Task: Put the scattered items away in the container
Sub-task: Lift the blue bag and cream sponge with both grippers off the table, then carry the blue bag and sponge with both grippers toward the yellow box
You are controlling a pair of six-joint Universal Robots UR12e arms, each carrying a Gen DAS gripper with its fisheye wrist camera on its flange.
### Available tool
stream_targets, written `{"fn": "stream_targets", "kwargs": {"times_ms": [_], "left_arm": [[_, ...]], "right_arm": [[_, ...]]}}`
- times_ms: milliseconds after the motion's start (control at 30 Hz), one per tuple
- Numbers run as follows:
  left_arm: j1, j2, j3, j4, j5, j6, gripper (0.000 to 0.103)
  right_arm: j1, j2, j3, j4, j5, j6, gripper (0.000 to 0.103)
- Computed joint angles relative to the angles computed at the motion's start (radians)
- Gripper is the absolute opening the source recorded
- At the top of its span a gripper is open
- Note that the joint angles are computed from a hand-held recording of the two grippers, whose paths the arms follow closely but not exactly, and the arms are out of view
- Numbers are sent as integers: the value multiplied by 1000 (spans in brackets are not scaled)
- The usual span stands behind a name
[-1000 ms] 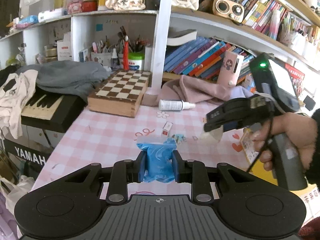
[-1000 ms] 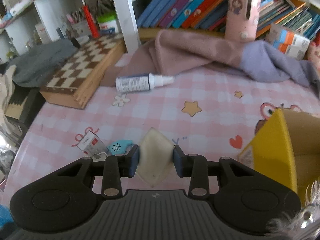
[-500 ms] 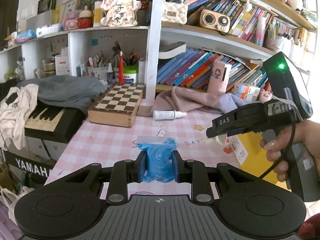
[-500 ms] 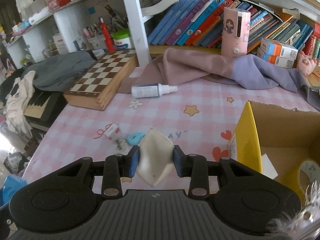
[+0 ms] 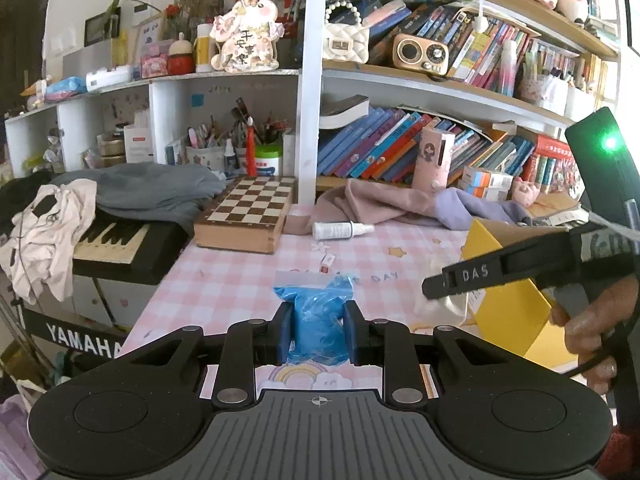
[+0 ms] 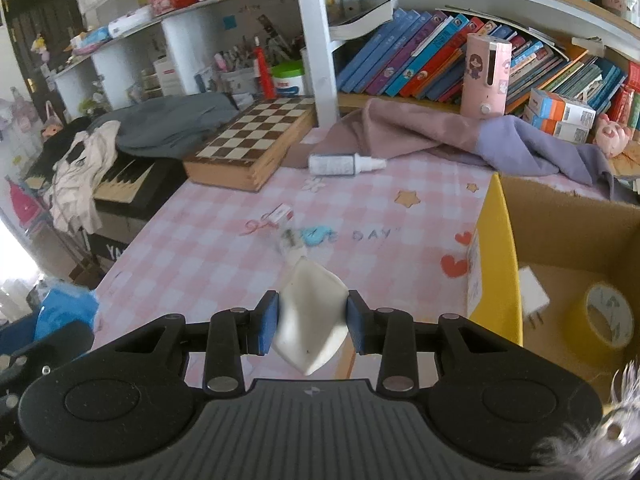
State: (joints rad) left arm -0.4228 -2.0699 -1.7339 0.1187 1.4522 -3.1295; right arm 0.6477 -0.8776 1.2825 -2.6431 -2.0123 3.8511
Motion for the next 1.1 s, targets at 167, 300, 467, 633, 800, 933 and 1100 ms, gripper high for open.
{"fn": "stream_targets", "kwargs": {"times_ms": [167, 300, 467, 633, 800, 933, 1100], "left_arm": [[4, 29, -52, 30, -7, 4, 25], [9, 58, -102, 54, -16, 4, 25], [12, 96, -160, 85, -27, 5, 25], [15, 131, -214, 113, -40, 7, 25], [15, 161, -257, 124, -56, 19, 25], [17, 178, -282, 125, -70, 29, 25], [19, 193, -301, 119, -77, 37, 25]], "right_arm": [[27, -7, 12, -1, -8, 6, 34], [53, -16, 25, -4, -32, 15, 34], [90, -30, 49, -16, -62, 27, 34], [125, -44, 76, -31, -95, 45, 34], [156, -58, 105, -36, -119, 76, 34], [171, -64, 118, -31, -126, 102, 34], [184, -69, 125, -23, -127, 124, 34]]}}
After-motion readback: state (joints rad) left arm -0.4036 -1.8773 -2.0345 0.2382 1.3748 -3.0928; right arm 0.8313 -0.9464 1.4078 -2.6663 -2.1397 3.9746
